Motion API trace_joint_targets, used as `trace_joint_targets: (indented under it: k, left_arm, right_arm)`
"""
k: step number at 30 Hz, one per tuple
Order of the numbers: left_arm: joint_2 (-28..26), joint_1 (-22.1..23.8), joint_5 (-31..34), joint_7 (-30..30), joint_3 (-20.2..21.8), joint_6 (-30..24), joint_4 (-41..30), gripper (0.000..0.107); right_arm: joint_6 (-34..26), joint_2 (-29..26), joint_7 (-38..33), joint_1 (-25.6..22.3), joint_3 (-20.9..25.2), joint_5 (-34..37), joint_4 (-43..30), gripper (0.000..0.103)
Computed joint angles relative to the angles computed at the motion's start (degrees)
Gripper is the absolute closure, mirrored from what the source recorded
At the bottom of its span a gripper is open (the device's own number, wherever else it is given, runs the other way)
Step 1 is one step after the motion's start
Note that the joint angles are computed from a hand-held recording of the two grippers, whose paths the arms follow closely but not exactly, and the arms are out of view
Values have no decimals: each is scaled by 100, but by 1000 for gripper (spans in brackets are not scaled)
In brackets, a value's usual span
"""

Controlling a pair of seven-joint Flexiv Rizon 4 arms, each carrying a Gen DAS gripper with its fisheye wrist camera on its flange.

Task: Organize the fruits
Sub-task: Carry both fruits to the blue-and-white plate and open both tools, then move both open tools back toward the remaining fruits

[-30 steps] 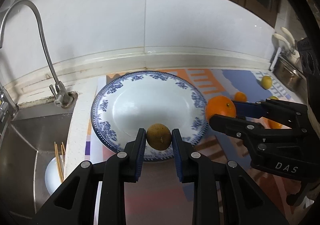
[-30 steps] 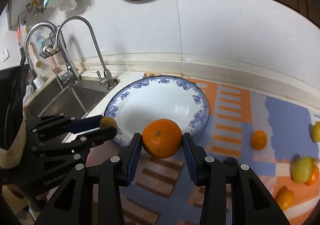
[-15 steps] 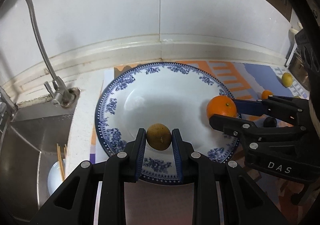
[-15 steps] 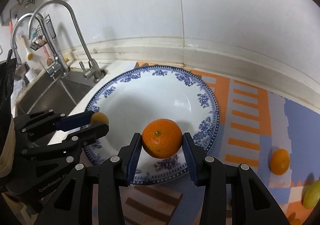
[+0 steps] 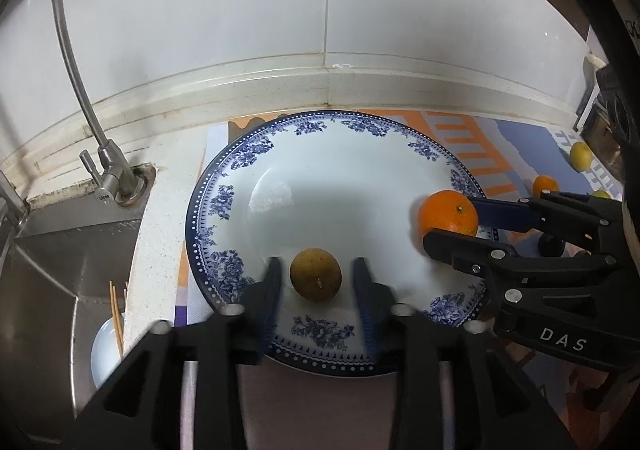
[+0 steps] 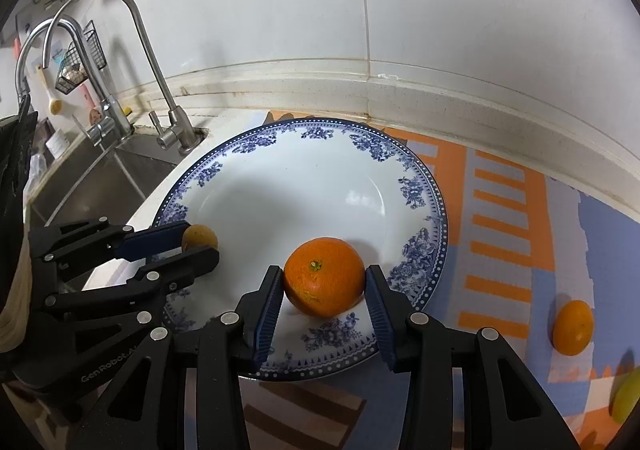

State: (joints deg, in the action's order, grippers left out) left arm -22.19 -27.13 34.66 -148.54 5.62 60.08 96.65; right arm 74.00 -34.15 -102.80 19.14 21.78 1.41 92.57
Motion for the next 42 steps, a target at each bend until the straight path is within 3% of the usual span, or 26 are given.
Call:
trace_joint_targets:
  k: [5,14,21,27,34,42]
  left_arm:
    - [189,-136,216,-239,34,-260,-12,58]
    - [676,-295,917,-791,-312,-697,-120,46]
    - [861,-457,1258,-1201,-621,-945,-331,39]
    - [914,-723,1563,-1433,-879,-1579,-553,33]
    - [725,-1001,1789,-1601,-1034,-2006,-958,33]
    - [367,-1331,2045,-1543,-977,-2163,-1530,33]
  right_arm:
    - [80,89,-5,-97,92,164,63,52]
    - [1026,803,103,-287,80,177,911,51]
    - [1442,1345,31,-909,565,459,1435,47]
    - [1781,1839,-111,-1353,856,821,1948,42]
    - [1658,2183,-789,-2069,1410,1590,2108,42]
    - [1553,2533,-1410,-2013,997,2414,2178,42]
